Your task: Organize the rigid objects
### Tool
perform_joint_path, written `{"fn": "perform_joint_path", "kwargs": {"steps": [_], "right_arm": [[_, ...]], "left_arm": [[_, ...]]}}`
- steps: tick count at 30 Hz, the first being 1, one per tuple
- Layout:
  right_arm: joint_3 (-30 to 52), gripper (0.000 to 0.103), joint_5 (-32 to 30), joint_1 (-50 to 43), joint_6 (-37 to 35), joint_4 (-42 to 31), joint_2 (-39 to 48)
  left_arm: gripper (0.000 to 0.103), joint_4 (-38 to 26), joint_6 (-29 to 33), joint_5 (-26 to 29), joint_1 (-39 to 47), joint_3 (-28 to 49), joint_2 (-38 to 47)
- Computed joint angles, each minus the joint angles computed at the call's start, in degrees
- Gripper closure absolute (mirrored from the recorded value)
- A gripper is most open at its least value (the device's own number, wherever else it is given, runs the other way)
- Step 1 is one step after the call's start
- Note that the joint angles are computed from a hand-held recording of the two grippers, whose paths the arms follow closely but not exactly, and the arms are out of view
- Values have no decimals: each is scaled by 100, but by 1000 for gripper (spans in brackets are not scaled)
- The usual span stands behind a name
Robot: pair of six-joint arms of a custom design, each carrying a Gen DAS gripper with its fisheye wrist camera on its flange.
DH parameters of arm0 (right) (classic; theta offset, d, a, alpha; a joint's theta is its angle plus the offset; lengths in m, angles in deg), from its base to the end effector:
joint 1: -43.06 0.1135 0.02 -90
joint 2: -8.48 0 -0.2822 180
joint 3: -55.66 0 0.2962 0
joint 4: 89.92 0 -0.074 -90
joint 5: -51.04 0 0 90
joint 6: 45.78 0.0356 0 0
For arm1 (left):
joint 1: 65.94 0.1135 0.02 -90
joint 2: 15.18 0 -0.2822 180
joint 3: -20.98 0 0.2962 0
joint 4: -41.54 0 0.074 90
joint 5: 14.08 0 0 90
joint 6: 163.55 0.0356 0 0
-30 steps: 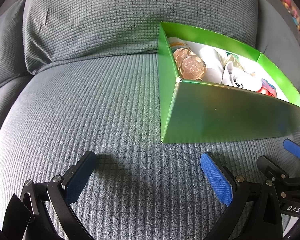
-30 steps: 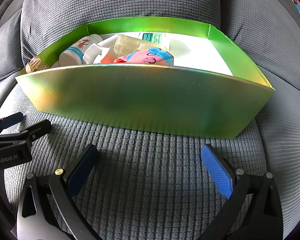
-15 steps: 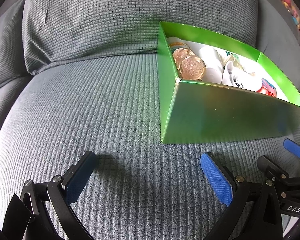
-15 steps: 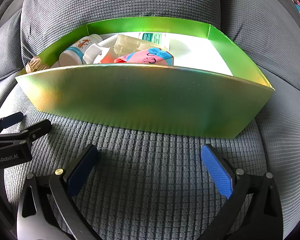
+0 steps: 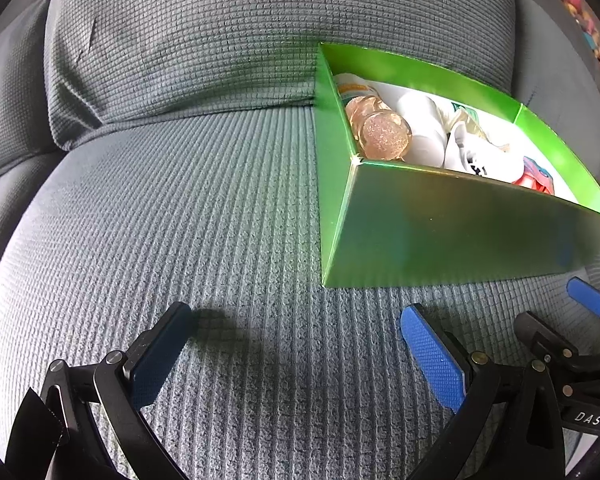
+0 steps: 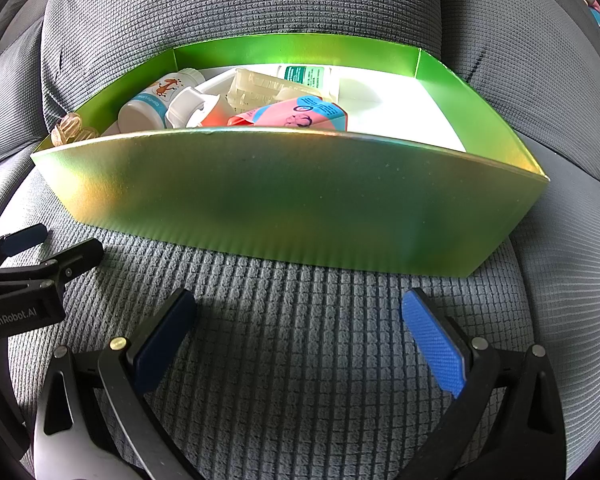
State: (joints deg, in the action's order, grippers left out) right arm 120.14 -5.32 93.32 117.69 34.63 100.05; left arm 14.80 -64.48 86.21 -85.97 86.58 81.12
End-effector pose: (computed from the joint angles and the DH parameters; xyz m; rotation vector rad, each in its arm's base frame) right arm 0.2101 0.2218 0.1579 0.5635 2.4936 -0.2174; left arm 0.3401 -0.1308 0.1509 0.7129 2.4771 -0.3028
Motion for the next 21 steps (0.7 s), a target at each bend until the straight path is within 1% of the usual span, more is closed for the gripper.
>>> {"fn": "perform_joint_path", "kwargs": {"steps": [11, 18, 20, 21], "right_arm": [[-2, 1, 5, 2, 1, 11, 9], [36, 1, -9, -24, -37, -22, 53], [-1, 1, -11, -31, -23, 9, -13], [47, 0, 28, 16, 101, -127, -17]], "left_arm": [[0, 58, -9, -22, -6, -78, -27], [0, 11, -90, -109, -73, 24, 40], [0, 36, -111, -162, -79, -10, -23], [0, 77, -127, -237, -76, -80, -140]]}}
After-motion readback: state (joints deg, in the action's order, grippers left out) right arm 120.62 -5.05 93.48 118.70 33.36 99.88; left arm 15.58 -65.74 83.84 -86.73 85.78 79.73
